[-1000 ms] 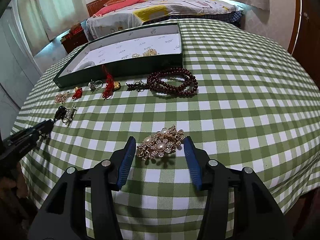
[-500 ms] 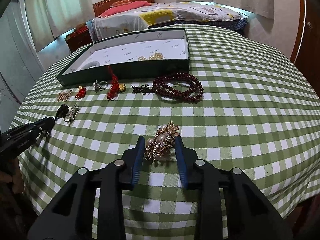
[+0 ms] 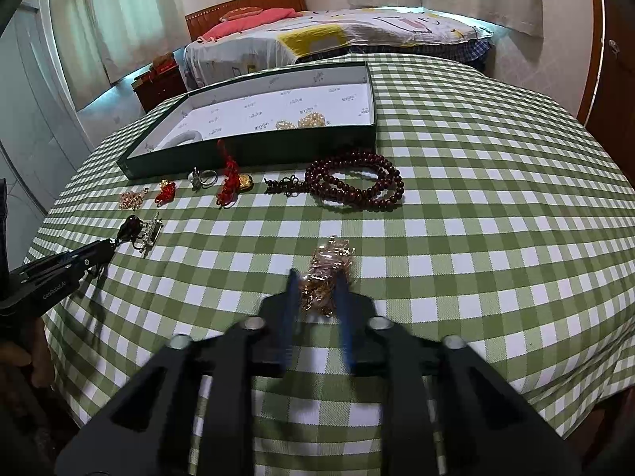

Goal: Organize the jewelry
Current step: 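Lift the black corded piece with the left tool while the right tool lifts the brooch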

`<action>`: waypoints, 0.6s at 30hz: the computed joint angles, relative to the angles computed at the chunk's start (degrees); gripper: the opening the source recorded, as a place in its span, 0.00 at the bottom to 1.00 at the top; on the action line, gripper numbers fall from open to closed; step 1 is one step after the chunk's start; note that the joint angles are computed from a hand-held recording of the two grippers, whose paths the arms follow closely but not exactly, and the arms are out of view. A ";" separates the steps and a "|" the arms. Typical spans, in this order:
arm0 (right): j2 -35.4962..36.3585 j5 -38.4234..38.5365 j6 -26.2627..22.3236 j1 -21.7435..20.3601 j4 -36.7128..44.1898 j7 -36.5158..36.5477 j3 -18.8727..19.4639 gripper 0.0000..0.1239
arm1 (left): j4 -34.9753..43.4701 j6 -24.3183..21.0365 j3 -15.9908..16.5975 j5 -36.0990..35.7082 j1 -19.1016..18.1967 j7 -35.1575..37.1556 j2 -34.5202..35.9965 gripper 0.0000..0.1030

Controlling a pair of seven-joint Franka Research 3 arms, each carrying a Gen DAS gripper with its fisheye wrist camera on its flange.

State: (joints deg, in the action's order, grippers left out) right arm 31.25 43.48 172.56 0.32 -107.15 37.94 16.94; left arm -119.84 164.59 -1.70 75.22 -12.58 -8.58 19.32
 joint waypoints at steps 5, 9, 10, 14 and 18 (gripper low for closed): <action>0.11 0.00 0.15 -0.14 0.11 0.03 0.20 0.12 | -0.04 0.00 0.01 0.03 -0.02 -0.04 -0.02 0.15; 0.04 0.85 0.96 -1.04 -0.06 -1.23 1.44 0.11 | -0.01 -0.01 0.02 0.06 -0.03 -0.05 0.01 0.15; 0.10 0.60 0.59 -0.80 0.10 -0.96 1.08 0.11 | -0.02 -0.03 0.03 0.10 -0.04 -0.08 0.01 0.15; 0.53 0.50 -3.43 -0.26 1.41 1.23 -0.29 0.13 | -0.02 -0.01 0.03 0.13 -0.05 -0.13 0.02 0.15; 1.44 2.92 -5.89 -0.55 3.20 1.95 -0.55 0.26 | 0.00 0.01 0.02 0.13 -0.01 -0.08 0.04 0.15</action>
